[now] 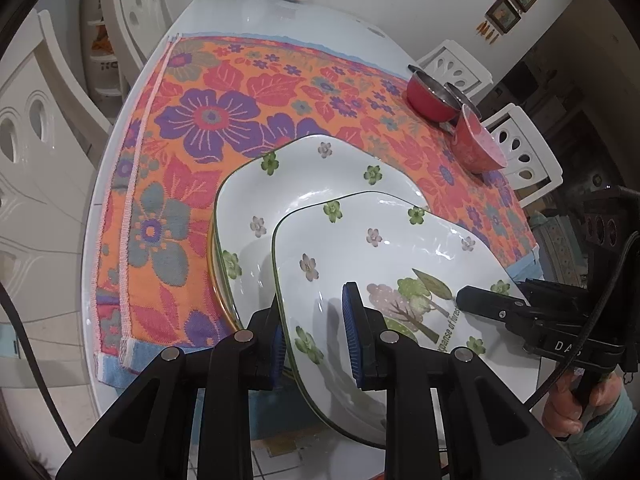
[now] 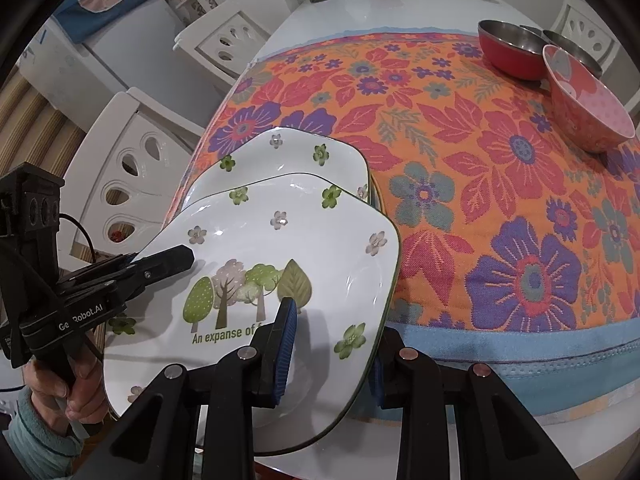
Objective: Organize plates and bowls
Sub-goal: 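Lower the smaller forest plate onto the stack with both grippers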
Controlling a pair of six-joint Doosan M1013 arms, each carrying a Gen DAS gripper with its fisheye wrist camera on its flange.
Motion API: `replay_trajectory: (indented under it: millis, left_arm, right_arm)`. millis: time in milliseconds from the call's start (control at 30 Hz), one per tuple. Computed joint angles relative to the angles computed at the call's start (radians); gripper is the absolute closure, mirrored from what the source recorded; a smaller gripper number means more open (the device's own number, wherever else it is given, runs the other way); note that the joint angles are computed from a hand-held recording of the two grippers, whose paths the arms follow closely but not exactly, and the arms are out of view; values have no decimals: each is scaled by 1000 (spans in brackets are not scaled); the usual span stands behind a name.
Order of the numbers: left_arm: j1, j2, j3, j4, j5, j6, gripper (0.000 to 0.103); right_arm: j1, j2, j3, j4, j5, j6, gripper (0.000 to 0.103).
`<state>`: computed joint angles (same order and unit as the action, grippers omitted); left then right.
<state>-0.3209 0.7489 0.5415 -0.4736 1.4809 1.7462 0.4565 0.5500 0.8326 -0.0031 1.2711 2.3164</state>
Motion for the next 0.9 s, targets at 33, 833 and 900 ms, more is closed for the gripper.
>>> replay_trajectory:
  millis: [33,833,900]
  left_arm:
    - [-1,6,-10,2,11,-3,82]
    - [13,123,-249,35,168,-66,79]
    - [13,129,-265,43,176,-79,79]
  right_arm:
    - [0,3,-4,0,5,2,73]
    - [-19,44,-60,19,49,20,73]
    - [-14,52,-79,4,72,11,73]
